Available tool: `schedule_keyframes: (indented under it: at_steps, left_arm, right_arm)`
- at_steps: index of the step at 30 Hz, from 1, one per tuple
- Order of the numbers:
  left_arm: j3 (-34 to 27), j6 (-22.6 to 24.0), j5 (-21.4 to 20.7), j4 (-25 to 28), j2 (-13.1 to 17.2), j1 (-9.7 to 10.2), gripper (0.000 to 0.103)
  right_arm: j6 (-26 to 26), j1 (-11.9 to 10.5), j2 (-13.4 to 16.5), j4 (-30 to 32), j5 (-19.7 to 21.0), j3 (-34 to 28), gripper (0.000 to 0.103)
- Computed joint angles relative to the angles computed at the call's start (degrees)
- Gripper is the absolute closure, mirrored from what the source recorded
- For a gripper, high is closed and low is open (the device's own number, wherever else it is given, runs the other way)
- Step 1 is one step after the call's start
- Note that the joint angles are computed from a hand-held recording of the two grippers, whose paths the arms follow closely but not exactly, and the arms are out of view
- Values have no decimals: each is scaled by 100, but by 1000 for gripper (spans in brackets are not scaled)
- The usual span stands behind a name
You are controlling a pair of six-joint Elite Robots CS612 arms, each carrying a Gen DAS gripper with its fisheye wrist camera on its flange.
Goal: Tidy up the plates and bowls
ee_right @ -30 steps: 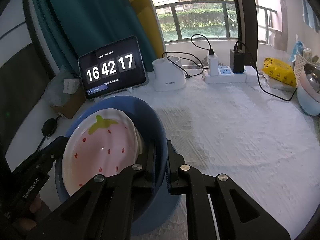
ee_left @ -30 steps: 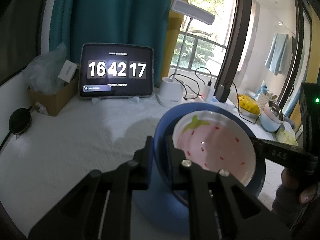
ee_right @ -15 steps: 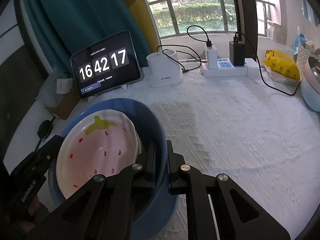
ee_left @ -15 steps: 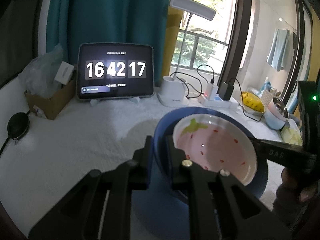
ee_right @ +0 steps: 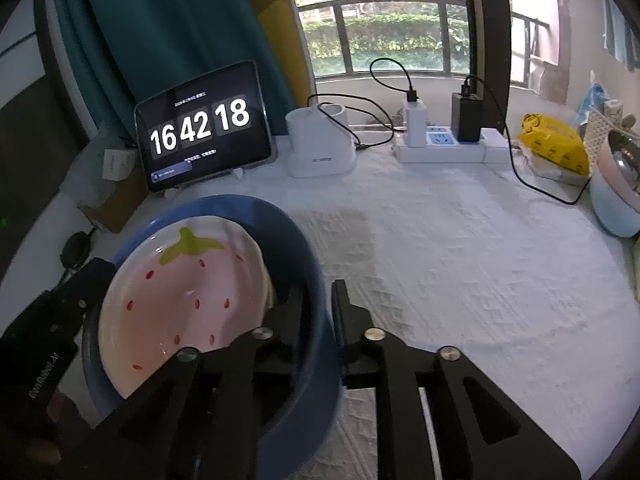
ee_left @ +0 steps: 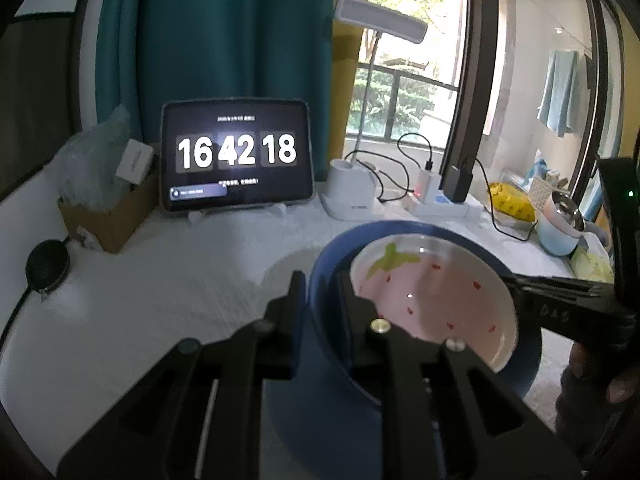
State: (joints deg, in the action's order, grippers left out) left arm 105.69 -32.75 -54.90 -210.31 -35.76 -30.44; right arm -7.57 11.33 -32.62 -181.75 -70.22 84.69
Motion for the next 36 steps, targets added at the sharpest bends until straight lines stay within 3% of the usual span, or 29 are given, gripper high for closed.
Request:
schedule_keyframes:
  at_steps: [13,20,25,27,28,29,32,36]
  left_arm:
    - [125,108,123,-187,-95,-126,85]
    - [170,77,144,-169,-148,-186,84]
    - [204,160,83,-247,-180,-238,82]
    - [225,175,74,-276,-196,-268,72]
    - [237,172,67,-299,-203,-282,55]
    - [256,160,54,-371,-207,-297,46]
    - [297,147,98,-461,-233,-345,38]
    - [334,227,137,-519,-267,-418,36]
  right_arm:
    - [-66,-1,-116,-54,-342,199,65]
    - [-35,-65,-208,-442,-230,399,54]
    - [-58,-87,-283,-589,-189,526,53]
    - [-54,-103,-312,-644,-182,581,53]
    - [-47,-111,-327,-679,-180,611,53]
    - [-43,-117,-340,-704,-181,636,53]
    - [-29,-148,-392,-810,-181,734,53]
    - [-6,-190,-469,-986,-180,879,53]
